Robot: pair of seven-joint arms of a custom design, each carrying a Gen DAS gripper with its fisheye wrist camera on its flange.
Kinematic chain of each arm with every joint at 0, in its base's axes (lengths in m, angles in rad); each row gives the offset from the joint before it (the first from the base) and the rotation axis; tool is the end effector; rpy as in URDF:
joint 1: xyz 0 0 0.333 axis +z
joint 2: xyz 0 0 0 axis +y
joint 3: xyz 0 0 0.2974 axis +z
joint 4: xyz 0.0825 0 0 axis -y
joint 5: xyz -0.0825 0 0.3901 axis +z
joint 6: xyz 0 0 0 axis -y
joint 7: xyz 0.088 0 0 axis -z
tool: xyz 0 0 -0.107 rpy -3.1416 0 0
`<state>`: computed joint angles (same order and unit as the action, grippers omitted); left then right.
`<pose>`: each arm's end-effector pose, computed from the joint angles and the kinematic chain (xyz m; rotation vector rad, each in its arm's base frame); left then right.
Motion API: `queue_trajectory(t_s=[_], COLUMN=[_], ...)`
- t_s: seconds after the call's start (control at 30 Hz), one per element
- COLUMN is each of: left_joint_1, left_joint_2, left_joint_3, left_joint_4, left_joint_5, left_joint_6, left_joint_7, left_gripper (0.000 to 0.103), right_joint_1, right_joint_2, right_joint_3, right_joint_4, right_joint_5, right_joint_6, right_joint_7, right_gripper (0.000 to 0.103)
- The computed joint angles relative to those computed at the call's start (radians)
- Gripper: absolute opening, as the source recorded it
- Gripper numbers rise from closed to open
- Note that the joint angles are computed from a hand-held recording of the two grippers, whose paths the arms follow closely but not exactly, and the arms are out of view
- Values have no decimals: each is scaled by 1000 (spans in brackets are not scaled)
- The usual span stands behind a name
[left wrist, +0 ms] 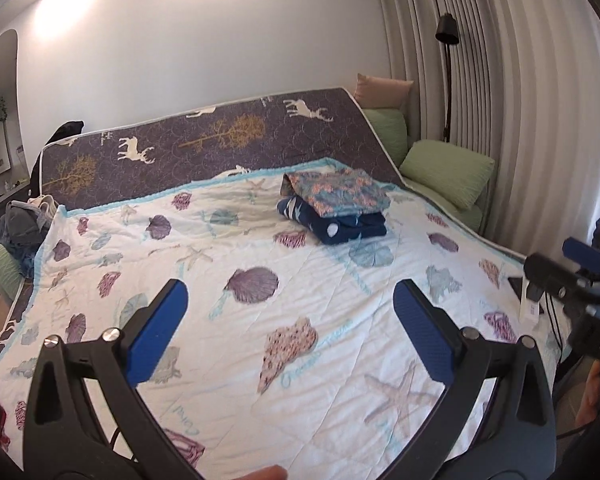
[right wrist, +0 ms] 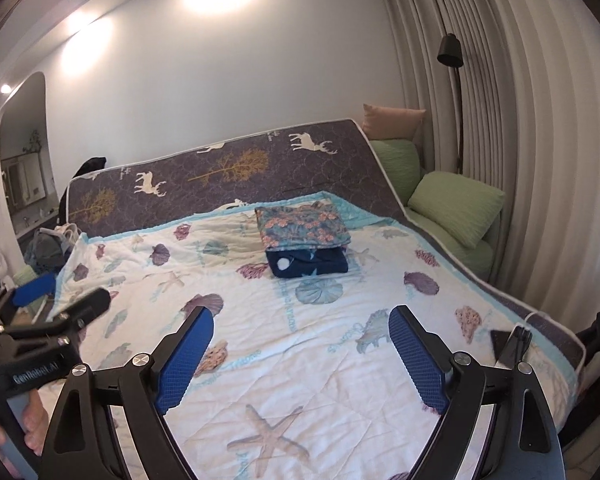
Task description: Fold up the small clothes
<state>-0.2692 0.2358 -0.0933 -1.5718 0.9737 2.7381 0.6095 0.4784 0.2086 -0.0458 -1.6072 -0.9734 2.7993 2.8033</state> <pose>0.6292 -0.2654 0.5830 -1.4281 1.6046 -0.8964 0.5939 0.3204 0.5861 -1.4597 1.4987 -0.8224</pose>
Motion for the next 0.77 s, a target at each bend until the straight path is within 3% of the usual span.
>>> queue_trajectory(t_s=[0.77], left_joint_1=[22], left_joint_2=[-26], left_joint_3=[-17], left_joint_4=[-53], left_joint_5=[-55], left_joint_6=[-5], left_joint_7=[32], left_gripper=[102], right_joint_1=[4], right_joint_2=[-1], right_joint_3=[7], right_joint_4=[-24], right_joint_5=[21], right_joint_6=[4], right_joint_7=[1], right_gripper=[92])
